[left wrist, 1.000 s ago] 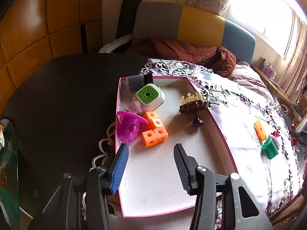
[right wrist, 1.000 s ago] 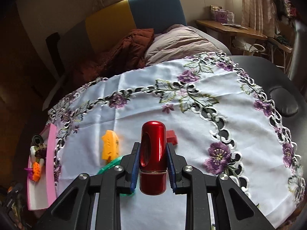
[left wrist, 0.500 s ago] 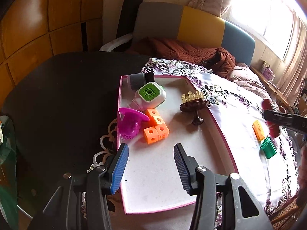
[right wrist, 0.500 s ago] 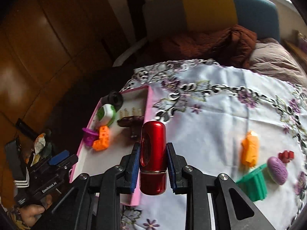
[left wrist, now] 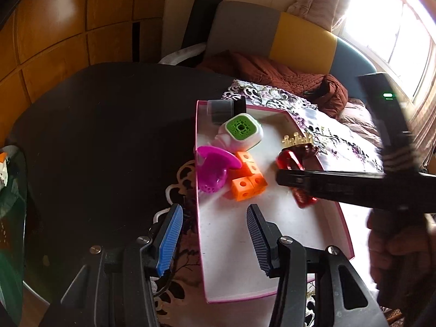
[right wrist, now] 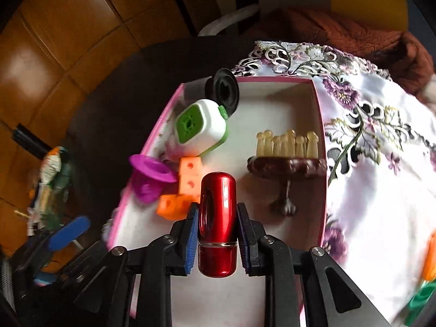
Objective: Organize rigid objects
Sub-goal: 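Carry the red lipstick tube into the pink tray and open the right tool, then move both tools back over the remaining toys on the cloth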
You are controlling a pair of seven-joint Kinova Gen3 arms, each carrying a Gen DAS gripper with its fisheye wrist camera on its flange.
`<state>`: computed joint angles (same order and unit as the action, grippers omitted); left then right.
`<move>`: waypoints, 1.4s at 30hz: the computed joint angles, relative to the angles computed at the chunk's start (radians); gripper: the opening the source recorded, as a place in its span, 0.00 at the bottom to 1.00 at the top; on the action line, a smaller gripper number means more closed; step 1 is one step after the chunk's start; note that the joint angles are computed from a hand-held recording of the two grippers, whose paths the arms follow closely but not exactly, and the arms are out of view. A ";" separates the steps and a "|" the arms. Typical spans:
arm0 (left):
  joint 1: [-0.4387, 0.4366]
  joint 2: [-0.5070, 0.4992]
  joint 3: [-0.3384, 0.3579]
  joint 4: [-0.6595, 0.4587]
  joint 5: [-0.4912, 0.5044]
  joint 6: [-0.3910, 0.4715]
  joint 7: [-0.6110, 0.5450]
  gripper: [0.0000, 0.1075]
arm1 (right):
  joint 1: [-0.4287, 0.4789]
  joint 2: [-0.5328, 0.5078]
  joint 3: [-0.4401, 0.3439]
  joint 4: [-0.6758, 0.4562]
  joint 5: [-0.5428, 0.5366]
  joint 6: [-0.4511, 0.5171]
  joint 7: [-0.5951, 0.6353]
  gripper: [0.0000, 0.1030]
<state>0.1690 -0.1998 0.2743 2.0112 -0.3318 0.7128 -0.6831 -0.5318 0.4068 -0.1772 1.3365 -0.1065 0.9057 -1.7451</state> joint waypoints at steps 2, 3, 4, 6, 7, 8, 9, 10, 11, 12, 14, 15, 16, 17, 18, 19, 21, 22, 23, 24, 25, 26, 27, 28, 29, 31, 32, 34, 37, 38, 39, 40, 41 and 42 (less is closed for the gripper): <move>-0.001 0.000 -0.004 0.002 0.004 0.000 -0.001 0.46 | -0.033 0.033 0.019 -0.033 0.042 0.023 -0.031 0.25; -0.001 0.001 -0.007 0.003 0.007 0.000 -0.004 0.46 | -0.043 0.044 0.026 -0.042 0.057 0.028 -0.044 0.25; -0.001 0.001 -0.009 0.004 0.008 -0.002 -0.006 0.46 | -0.045 0.047 0.027 -0.042 0.063 0.024 -0.048 0.26; -0.004 -0.001 -0.011 0.009 0.009 -0.006 -0.006 0.46 | -0.032 0.046 0.020 -0.040 0.053 0.016 -0.041 0.26; -0.005 0.000 -0.011 0.008 0.011 -0.005 -0.005 0.46 | -0.029 0.045 0.019 -0.041 0.051 0.017 -0.040 0.26; -0.005 0.001 -0.013 0.009 0.014 -0.005 -0.007 0.46 | -0.026 0.039 0.017 -0.033 0.050 0.010 -0.035 0.26; -0.006 -0.001 -0.011 0.010 0.013 -0.005 -0.005 0.46 | -0.018 0.033 0.012 -0.025 0.043 0.003 -0.026 0.26; -0.007 -0.001 -0.008 0.010 0.009 -0.005 -0.001 0.46 | -0.010 0.024 0.006 -0.014 0.033 -0.004 -0.017 0.26; -0.008 -0.001 -0.006 0.010 0.007 -0.002 0.003 0.46 | -0.008 0.012 0.004 0.002 0.028 -0.015 -0.016 0.26; -0.008 -0.001 -0.006 0.009 0.008 -0.001 0.004 0.46 | -0.003 0.000 0.001 0.016 0.021 -0.025 -0.010 0.26; -0.010 -0.003 -0.005 0.008 0.004 0.000 0.007 0.46 | 0.005 -0.031 -0.007 0.051 0.009 -0.052 0.005 0.33; -0.010 -0.004 -0.003 0.006 0.002 0.003 0.008 0.46 | 0.003 -0.048 -0.006 0.072 0.011 -0.070 0.004 0.34; -0.010 -0.005 -0.001 0.005 0.001 0.005 0.009 0.46 | 0.002 -0.065 -0.006 0.092 0.014 -0.085 0.003 0.34; -0.010 -0.005 0.000 0.004 -0.001 0.007 0.011 0.46 | 0.001 -0.079 -0.007 0.109 0.014 -0.098 0.002 0.34; -0.009 -0.005 0.002 0.002 -0.003 0.008 0.012 0.46 | 0.002 -0.091 -0.008 0.123 0.014 -0.109 0.002 0.34; -0.009 -0.004 0.005 0.000 -0.006 0.010 0.015 0.46 | -0.002 -0.105 -0.007 0.139 0.020 -0.121 -0.004 0.34; -0.006 -0.004 0.009 -0.003 -0.011 0.014 0.018 0.46 | -0.013 -0.125 -0.001 0.163 0.043 -0.141 -0.024 0.34; -0.004 -0.005 0.011 -0.005 -0.014 0.016 0.019 0.46 | -0.013 -0.138 -0.002 0.178 0.046 -0.152 -0.029 0.34; -0.003 -0.005 0.014 -0.006 -0.017 0.019 0.022 0.46 | -0.016 -0.149 -0.002 0.190 0.053 -0.158 -0.038 0.34; -0.002 -0.005 0.017 -0.008 -0.021 0.021 0.025 0.46 | -0.018 -0.164 -0.001 0.206 0.063 -0.165 -0.046 0.35; 0.000 -0.006 0.019 -0.009 -0.023 0.023 0.027 0.46 | -0.022 -0.174 0.000 0.215 0.075 -0.171 -0.054 0.37; 0.002 -0.005 0.021 -0.011 -0.026 0.026 0.028 0.46 | -0.025 -0.184 0.001 0.225 0.088 -0.177 -0.064 0.40; 0.004 -0.006 0.022 -0.013 -0.028 0.029 0.029 0.46 | -0.026 -0.195 0.001 0.236 0.098 -0.184 -0.073 0.41; 0.006 -0.005 0.024 -0.016 -0.030 0.032 0.030 0.46 | -0.025 -0.205 -0.001 0.248 0.104 -0.192 -0.078 0.43; 0.008 -0.005 0.025 -0.017 -0.033 0.034 0.030 0.46 | -0.025 -0.214 -0.001 0.258 0.113 -0.198 -0.084 0.44; 0.013 -0.005 0.030 -0.020 -0.038 0.039 0.033 0.46 | -0.028 -0.234 0.002 0.278 0.140 -0.209 -0.107 0.46; 0.015 -0.004 0.032 -0.021 -0.041 0.040 0.035 0.46 | -0.024 -0.238 0.003 0.283 0.147 -0.215 -0.113 0.49; 0.020 -0.004 0.035 -0.025 -0.046 0.043 0.034 0.46 | -0.007 -0.255 0.002 0.299 0.143 -0.225 -0.114 0.52; 0.027 0.000 0.041 -0.031 -0.056 0.048 0.038 0.46 | 0.014 -0.285 0.007 0.323 0.151 -0.236 -0.127 0.57; 0.030 0.002 0.042 -0.033 -0.057 0.050 0.039 0.46 | 0.024 -0.295 0.008 0.331 0.149 -0.241 -0.129 0.57; 0.033 0.004 0.043 -0.035 -0.059 0.053 0.039 0.46 | 0.035 -0.305 0.010 0.339 0.148 -0.245 -0.130 0.59; 0.036 0.005 0.044 -0.037 -0.063 0.055 0.041 0.46 | 0.045 -0.317 0.012 0.348 0.149 -0.249 -0.133 0.61; 0.038 0.007 0.046 -0.040 -0.067 0.057 0.043 0.46 | 0.054 -0.328 0.015 0.356 0.154 -0.251 -0.137 0.63; 0.042 0.009 0.046 -0.042 -0.068 0.059 0.042 0.46 | 0.064 -0.337 0.018 0.362 0.161 -0.252 -0.143 0.64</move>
<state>0.2108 -0.1906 0.3200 1.9690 -0.4000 0.7723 -0.6412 -0.4677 0.0693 -0.1590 1.6987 0.0544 0.6541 -1.8879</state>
